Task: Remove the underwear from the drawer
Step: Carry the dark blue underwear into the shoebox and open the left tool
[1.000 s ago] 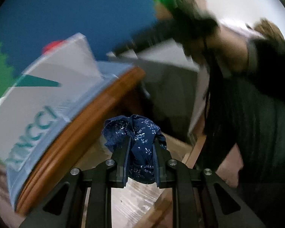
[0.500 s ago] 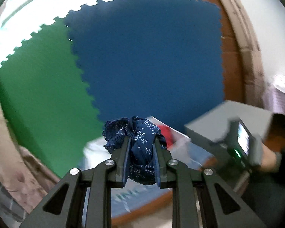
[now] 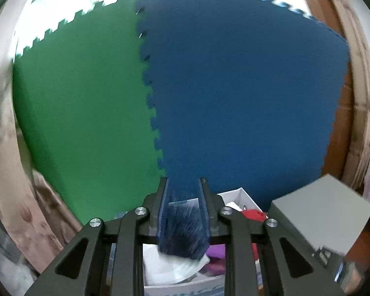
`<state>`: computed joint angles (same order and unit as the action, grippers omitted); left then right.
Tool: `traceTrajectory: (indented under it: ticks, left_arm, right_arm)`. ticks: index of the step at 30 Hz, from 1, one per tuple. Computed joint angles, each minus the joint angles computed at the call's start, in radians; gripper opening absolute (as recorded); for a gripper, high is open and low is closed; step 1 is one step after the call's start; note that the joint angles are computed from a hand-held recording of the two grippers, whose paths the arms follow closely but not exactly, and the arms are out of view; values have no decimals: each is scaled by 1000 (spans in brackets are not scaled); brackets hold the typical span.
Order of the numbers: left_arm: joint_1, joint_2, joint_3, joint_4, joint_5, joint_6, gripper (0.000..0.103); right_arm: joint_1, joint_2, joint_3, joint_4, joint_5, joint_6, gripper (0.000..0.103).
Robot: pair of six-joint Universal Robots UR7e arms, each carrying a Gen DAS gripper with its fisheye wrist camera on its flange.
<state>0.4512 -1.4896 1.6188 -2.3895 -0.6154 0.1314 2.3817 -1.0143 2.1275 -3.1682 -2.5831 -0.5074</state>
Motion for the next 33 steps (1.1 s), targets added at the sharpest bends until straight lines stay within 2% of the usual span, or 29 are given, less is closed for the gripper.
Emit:
traceTrajectory:
  ticks: [3,5,7,9,11,13,17,20,21,22,24,26,28,31,33]
  left_arm:
    - [62,61,-66,47,-37,-89,13]
    - [97,106,-108,82,-41,-124,12]
    - [121,134,-119,88,-28,-112,12]
    - [150,156,-152,148,-42,-167,12]
    - [154,145,-127,122,-52,-163,12]
    - [146,133,-91,98,-22,-123,12]
    - [131,75,-21,83,-45,-115,14]
    - [89,-14,61,86,-60,-119,33]
    - [78,-42,86,85,-63,-114,45]
    - [59,-81,121,92,-58,-112,57]
    - [18,-172,201,119,-44,-117,64]
    - [-15,-256,260,188,-44,-138,69]
    - [-49,-345,316,309,-25,-191,80]
    - [-60,-428,352,473,-47,-316,83]
    - [-62,-466,368,564,-52,-396,83]
  right_arm:
    - [3,4,0,25,3,4,82]
    - [4,6,1,33,5,-3,82]
    - [3,9,1,44,3,-7,82]
    - [3,8,1,62,6,0,82]
    - [2,4,6,71,14,2,82]
    - [1,-1,9,86,22,4,82]
    - [4,1,13,119,31,-8,82]
    - [24,1,26,155,69,-36,82]
    - [33,-6,27,189,107,-23,82]
    - [34,-15,23,236,146,13,82]
    - [34,-34,-2,381,283,157,82]
    - [37,-4,-35,468,349,241,82]
    - [56,80,-79,519,316,228,82]
    - [60,216,-144,519,243,124,82]
    - [43,279,-184,532,215,113,82]
